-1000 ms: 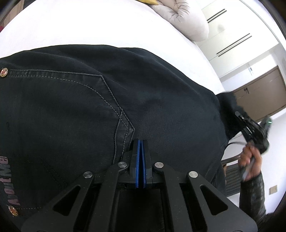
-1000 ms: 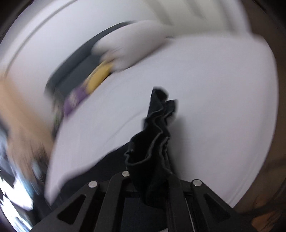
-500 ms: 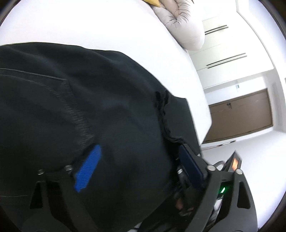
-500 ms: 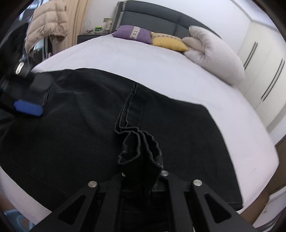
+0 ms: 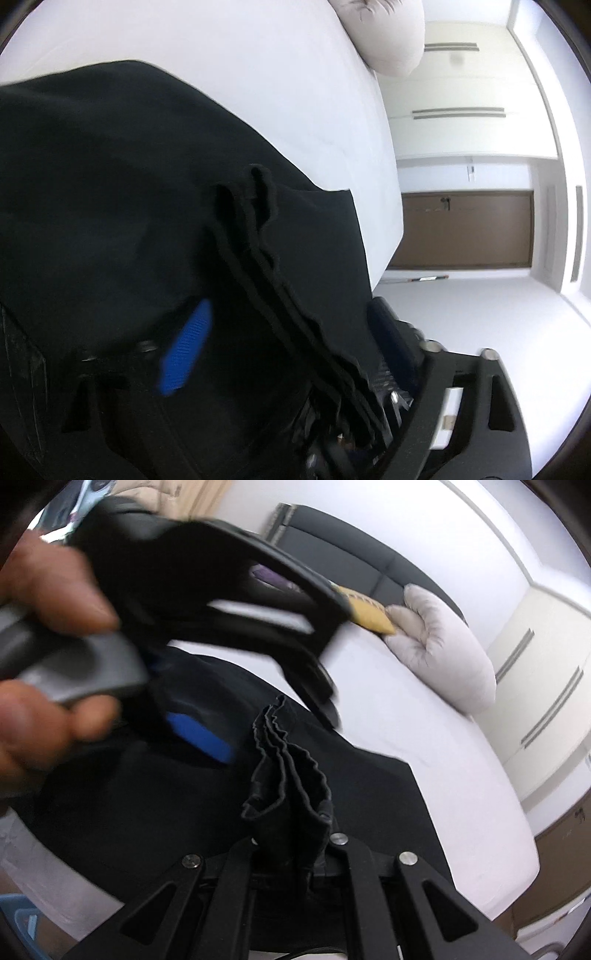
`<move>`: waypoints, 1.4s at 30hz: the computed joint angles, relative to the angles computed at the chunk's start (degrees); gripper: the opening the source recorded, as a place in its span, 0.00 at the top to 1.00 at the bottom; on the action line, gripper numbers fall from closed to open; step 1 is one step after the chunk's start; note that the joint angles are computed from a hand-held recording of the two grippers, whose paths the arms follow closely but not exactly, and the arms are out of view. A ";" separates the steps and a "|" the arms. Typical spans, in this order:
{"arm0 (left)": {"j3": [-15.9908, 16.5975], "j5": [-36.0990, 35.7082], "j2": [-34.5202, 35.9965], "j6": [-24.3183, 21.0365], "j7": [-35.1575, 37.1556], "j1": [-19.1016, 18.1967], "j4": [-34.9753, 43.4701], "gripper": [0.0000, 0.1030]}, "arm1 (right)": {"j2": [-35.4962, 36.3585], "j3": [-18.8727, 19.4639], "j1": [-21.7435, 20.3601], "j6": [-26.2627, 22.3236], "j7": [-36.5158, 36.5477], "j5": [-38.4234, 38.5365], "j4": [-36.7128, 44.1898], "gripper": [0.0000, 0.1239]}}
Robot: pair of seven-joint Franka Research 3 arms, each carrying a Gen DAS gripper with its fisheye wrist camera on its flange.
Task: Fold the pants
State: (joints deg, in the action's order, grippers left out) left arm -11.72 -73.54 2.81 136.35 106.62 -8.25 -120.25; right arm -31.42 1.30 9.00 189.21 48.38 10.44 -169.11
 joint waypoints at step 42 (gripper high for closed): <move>-7.54 71.83 -19.09 17.69 -42.06 3.74 -18.71 0.88 | 4.32 -32.74 14.36 -67.41 -16.15 24.50 27.30 0.85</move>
State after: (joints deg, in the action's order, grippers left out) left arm -19.26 -1.72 -16.28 154.04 64.57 -4.51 -138.96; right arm -27.11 -31.43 23.36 121.79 32.23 34.94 -141.82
